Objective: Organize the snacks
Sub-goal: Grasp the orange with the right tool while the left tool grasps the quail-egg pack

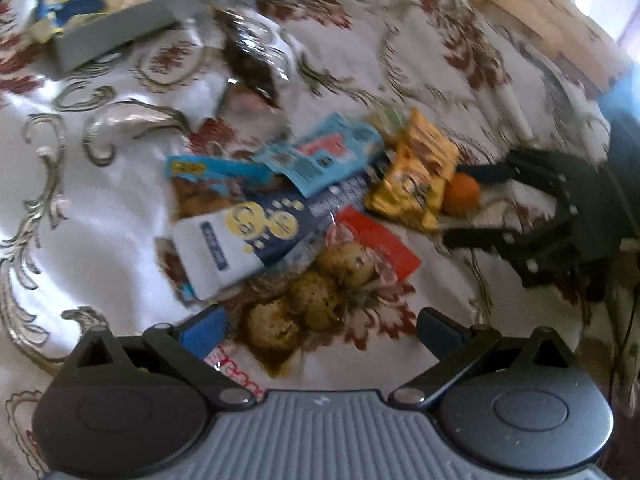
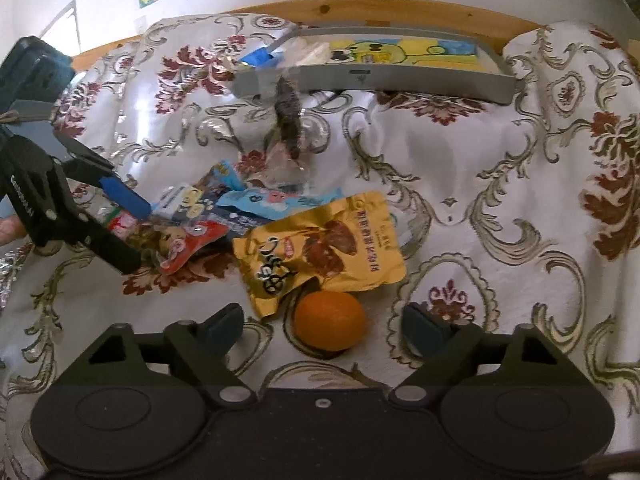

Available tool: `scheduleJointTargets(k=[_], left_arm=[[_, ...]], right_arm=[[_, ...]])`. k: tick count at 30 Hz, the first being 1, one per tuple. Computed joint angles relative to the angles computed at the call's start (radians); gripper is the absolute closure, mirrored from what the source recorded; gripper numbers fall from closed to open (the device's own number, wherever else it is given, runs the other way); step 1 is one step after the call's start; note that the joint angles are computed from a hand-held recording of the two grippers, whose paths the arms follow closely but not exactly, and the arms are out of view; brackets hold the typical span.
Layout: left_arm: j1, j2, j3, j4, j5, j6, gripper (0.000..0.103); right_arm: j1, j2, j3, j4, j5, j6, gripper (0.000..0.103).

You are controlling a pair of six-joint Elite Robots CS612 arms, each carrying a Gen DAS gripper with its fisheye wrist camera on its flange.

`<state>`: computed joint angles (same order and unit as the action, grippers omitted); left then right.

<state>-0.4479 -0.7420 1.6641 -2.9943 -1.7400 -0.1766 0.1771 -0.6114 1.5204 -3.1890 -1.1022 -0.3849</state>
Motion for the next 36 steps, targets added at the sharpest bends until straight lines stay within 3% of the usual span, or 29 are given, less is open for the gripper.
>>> scheduleJointTargets(k=[1, 3, 8, 14, 18, 22, 26, 29, 31, 36], left_arm=[[-0.002, 0.0, -0.002, 0.01, -0.004, 0.015, 0.001], [-0.004, -0.002, -0.003, 0.026, -0.016, 0.025, 0.001], [-0.004, -0.005, -0.013, 0.062, -0.061, 0.011, 0.002], [-0.019, 0.005, -0.035, 0.078, 0.032, 0.02, 0.002], [-0.016, 0.019, -0.056, 0.091, 0.022, 0.028, 0.003], [-0.02, 0.016, -0.05, 0.081, 0.023, 0.026, 0.014], [-0.017, 0.005, -0.036, 0.072, 0.023, -0.022, 0.033], [-0.008, -0.001, -0.028, 0.068, -0.013, -0.08, 0.035], [-0.01, -0.004, -0.021, 0.064, -0.018, -0.103, 0.036], [-0.041, -0.027, 0.012, 0.054, 0.066, -0.251, 0.038]], right_arm=[[0.0, 0.0, 0.0, 0.004, 0.007, -0.005, 0.024], [-0.001, -0.002, 0.003, 0.01, 0.016, -0.011, 0.038], [0.001, -0.008, 0.017, 0.001, 0.019, -0.017, 0.051], [-0.004, -0.022, 0.044, -0.005, 0.034, -0.014, 0.057], [-0.006, -0.025, 0.051, -0.011, 0.038, -0.011, 0.057], [-0.003, -0.019, 0.04, -0.004, 0.036, -0.019, 0.053], [-0.003, -0.009, 0.023, 0.011, 0.05, -0.004, 0.054], [-0.004, -0.007, 0.023, 0.001, 0.055, 0.008, 0.063], [-0.005, -0.009, 0.028, -0.011, 0.056, 0.018, 0.065], [-0.007, -0.016, 0.05, -0.047, 0.058, 0.031, 0.065]])
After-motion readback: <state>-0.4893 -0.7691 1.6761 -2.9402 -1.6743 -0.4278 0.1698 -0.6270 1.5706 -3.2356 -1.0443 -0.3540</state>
